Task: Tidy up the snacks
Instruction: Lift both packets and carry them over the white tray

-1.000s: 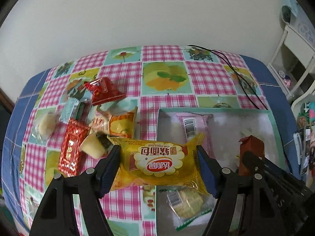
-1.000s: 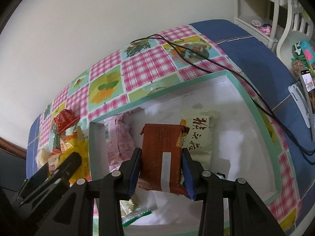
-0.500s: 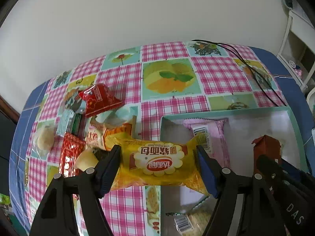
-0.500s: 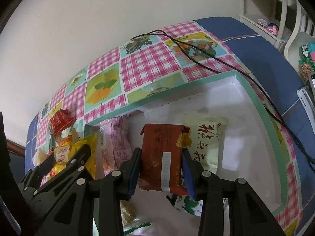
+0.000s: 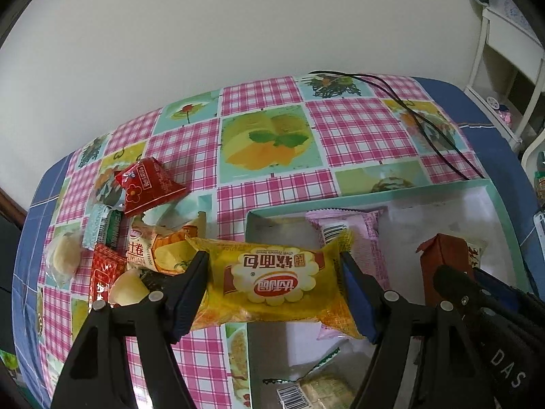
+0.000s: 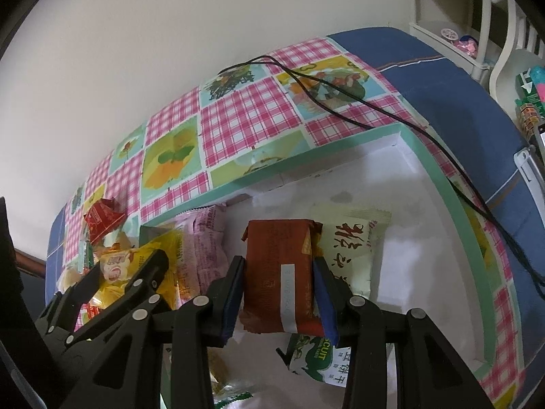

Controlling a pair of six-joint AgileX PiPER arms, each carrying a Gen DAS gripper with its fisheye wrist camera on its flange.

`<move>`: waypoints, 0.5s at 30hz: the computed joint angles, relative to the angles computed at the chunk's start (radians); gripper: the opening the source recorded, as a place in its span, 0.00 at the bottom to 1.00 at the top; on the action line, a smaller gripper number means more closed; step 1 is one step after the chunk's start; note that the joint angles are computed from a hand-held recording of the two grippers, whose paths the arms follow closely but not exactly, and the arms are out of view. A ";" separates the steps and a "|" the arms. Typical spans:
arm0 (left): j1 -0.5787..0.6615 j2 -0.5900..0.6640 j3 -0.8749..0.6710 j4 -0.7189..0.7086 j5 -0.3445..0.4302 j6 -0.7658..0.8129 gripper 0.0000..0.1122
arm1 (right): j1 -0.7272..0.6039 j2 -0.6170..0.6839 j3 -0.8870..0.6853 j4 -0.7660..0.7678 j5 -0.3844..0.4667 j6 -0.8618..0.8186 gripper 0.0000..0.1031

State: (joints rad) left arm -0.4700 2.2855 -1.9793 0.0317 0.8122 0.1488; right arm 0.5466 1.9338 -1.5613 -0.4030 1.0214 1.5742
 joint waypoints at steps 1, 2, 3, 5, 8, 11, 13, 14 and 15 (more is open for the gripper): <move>0.000 0.000 -0.001 -0.002 0.001 0.001 0.67 | 0.000 0.000 -0.001 0.000 0.000 0.000 0.41; 0.002 0.001 -0.002 -0.009 0.003 0.005 0.67 | 0.001 0.001 -0.002 0.000 0.001 0.001 0.41; 0.005 0.003 -0.008 -0.019 0.009 0.011 0.67 | 0.001 0.001 -0.003 0.001 0.002 0.001 0.41; 0.012 0.010 -0.027 -0.047 0.028 0.022 0.67 | 0.003 0.002 -0.006 -0.001 0.004 0.001 0.41; 0.026 0.017 -0.053 -0.097 0.064 0.040 0.68 | 0.007 -0.001 -0.012 -0.006 0.012 0.006 0.41; 0.045 0.031 -0.090 -0.159 0.111 0.062 0.71 | 0.011 -0.008 -0.023 -0.014 0.028 0.008 0.42; 0.061 0.041 -0.124 -0.200 0.152 0.072 0.71 | 0.013 -0.010 -0.035 -0.017 0.038 0.000 0.42; 0.065 0.041 -0.131 -0.214 0.163 0.075 0.71 | 0.015 -0.010 -0.045 -0.021 0.047 -0.003 0.42; 0.074 0.046 -0.149 -0.237 0.183 0.081 0.71 | 0.017 -0.010 -0.055 -0.023 0.057 -0.005 0.42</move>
State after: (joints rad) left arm -0.3965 2.3310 -2.1279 -0.2051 0.9956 0.2296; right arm 0.5637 1.9241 -1.6159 -0.4262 1.0789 1.5691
